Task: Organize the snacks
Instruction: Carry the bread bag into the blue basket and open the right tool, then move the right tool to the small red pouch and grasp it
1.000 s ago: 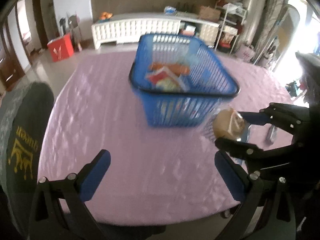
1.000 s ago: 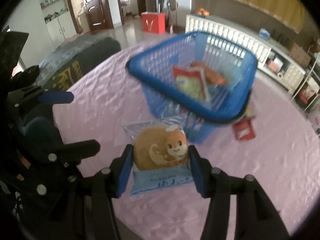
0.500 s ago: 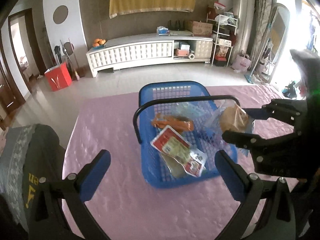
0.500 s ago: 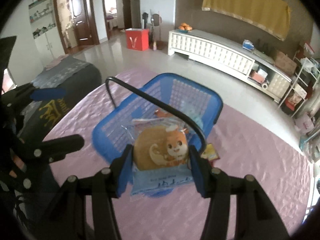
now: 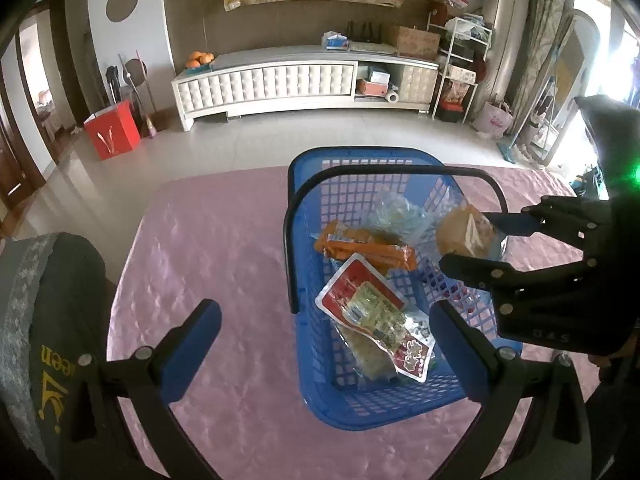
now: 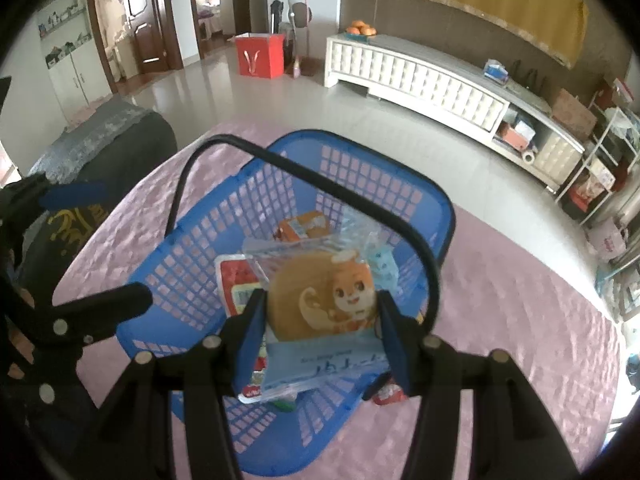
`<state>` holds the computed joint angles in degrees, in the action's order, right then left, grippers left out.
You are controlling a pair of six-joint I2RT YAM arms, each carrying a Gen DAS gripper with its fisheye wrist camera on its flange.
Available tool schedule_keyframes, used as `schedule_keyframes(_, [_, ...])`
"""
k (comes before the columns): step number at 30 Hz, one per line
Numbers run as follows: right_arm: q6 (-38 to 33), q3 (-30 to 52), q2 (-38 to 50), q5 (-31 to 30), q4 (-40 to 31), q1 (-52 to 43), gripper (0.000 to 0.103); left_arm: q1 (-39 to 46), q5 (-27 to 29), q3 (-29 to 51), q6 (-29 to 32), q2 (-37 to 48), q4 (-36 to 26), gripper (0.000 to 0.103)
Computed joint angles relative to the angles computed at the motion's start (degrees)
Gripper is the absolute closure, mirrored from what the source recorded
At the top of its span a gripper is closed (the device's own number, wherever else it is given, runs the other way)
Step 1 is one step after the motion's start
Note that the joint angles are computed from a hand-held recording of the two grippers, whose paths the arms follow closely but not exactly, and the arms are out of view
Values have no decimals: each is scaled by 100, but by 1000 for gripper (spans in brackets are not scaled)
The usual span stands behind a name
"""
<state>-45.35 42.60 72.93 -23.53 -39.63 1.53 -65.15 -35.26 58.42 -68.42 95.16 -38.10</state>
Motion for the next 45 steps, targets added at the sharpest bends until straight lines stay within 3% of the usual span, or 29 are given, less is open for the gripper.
schedule_keyframes(4, [19,78,33,-100,-149,-145,43,-90,-1,70,-165,36,-173,0])
schedule_keyframes(6, [-22,112,-38,-121,-209,-229,31,-132,-5,104,-234,39,-242,0])
schedule_keyframes(12, [-331,487,-131,-563,-744,-788,22,-289,-110,561,-398,206,-660,0])
schedule_keyframes(19, [-1159,1033,174,-975,-1280,-1803,20,-473,-278,1450,-488,732,-1054,0])
schedule_keyframes(24, [-1609,1318,680,-913,-1306,-2343,20,-435,-157,2039,-461,1310,-1093,0])
schedule_keyframes(31, [-1524,1427,1328,-545,-836,-2403,20,-116,218,2452,-272,1866,-914,0])
schedule_keyframes(39, [-1562,1157,2317,335,-7,-2033,20,245,598,2279,-53,2011,-776,0])
schedule_keyframes(45, [-1628,863,3007,613,628,-1733,20,473,840,2117,-1,2054,-638,0])
